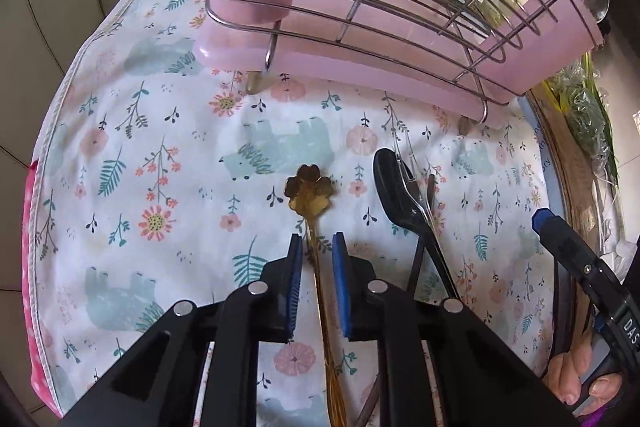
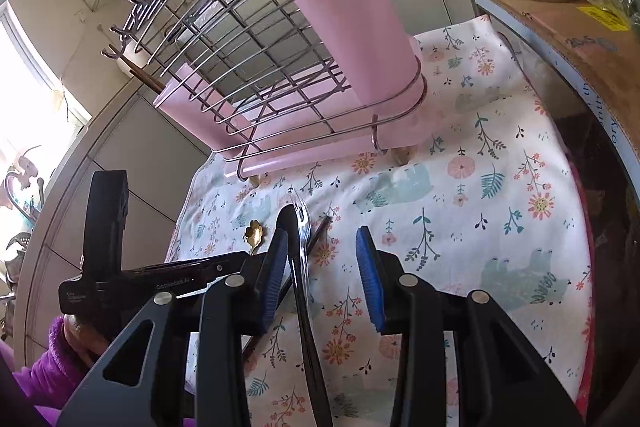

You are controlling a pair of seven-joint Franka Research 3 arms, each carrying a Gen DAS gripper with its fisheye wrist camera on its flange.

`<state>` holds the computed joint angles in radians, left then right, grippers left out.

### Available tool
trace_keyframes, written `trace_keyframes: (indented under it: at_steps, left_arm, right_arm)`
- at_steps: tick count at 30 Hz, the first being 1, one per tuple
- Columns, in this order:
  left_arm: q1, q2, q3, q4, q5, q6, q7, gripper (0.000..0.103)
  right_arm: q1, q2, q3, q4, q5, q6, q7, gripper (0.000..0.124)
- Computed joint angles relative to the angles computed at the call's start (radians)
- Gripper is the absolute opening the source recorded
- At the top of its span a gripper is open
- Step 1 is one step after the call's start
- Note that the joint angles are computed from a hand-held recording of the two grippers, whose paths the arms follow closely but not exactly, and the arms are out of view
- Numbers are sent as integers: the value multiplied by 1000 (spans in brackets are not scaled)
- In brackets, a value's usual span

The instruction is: Organize utensils

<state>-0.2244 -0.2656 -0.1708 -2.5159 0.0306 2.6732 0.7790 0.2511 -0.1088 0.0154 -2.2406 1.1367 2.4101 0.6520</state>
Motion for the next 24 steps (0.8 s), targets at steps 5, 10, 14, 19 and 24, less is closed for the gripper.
trace_keyframes:
  at_steps: [5, 10, 14, 19, 24]
  left_arm:
    - [25, 26, -33, 31, 109, -34, -74, 3]
    - [31, -14, -20, 1, 107, -18, -98, 2]
    - [33, -48, -6, -31, 104, -12, -102, 2]
    - [20, -69, 20, -78, 55, 29, -67, 2]
    - [27, -63, 12, -86, 61, 58, -65, 2]
  right_arm:
    - [-4, 22, 1, 20, -28, -51, 15, 36]
    - [-11, 67, 6, 66, -60, -153, 54, 24]
    - [-3, 113, 31, 110, -118, -162, 105, 18]
    - [8, 183, 53, 163, -228, -151, 255, 17]
    - [-6, 192, 62, 161, -173, -193, 258, 5]
